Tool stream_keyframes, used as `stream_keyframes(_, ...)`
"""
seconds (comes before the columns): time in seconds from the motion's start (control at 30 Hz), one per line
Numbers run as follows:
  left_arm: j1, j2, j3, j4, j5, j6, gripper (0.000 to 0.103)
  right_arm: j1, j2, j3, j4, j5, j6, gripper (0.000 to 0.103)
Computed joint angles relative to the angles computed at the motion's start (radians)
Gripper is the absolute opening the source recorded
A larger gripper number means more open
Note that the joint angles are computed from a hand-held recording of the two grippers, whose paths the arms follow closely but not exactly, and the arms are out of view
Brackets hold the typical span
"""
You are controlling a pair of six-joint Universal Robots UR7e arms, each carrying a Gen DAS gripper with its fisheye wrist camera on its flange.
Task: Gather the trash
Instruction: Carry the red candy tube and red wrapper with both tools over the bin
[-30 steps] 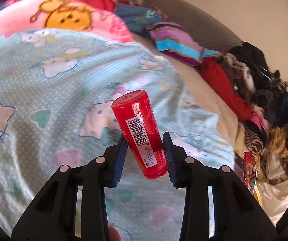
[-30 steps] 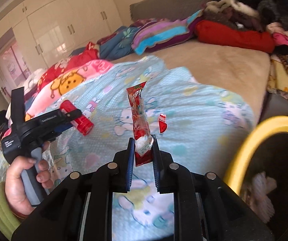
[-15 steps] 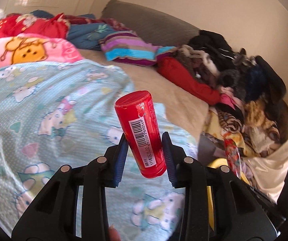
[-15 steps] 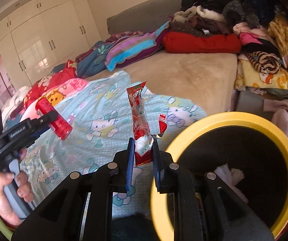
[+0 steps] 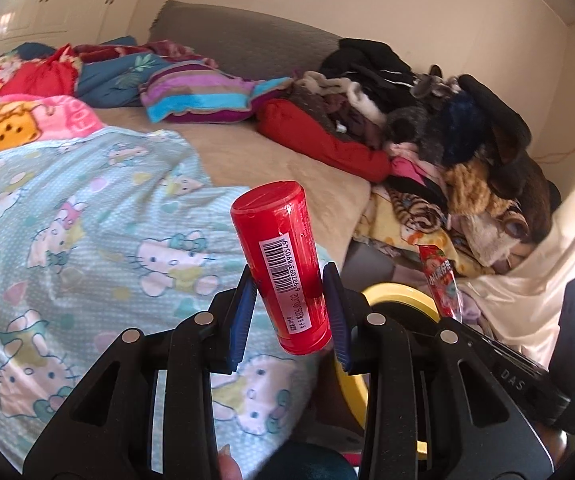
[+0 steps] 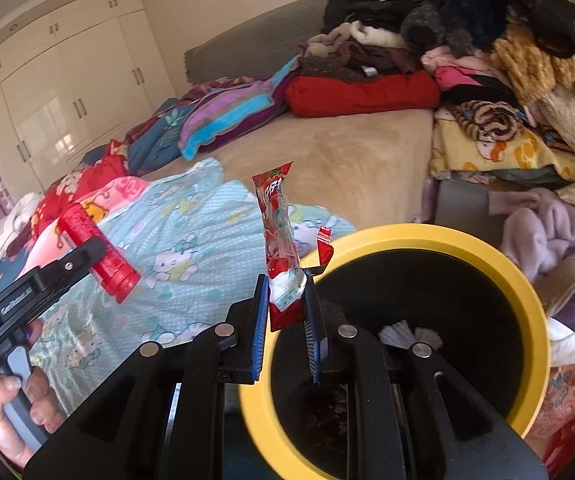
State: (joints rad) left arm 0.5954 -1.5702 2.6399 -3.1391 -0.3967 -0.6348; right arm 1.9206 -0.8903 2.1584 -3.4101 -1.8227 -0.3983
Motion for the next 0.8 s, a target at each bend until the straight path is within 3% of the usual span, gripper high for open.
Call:
stream_keyframes(0.33,-0.032,0.075,-0.018,-0.025,-0.035,0.023,0.027,-0.039,-0.043,0.026,-0.021,-0.053,0.009,0.017)
stream_keyframes(0.8,-0.052,0.202,-0.060,-0.108,-0.111,0.126,0.027,-0.110,-0.092,0.039,0.009,-0.060,0.027,0.017)
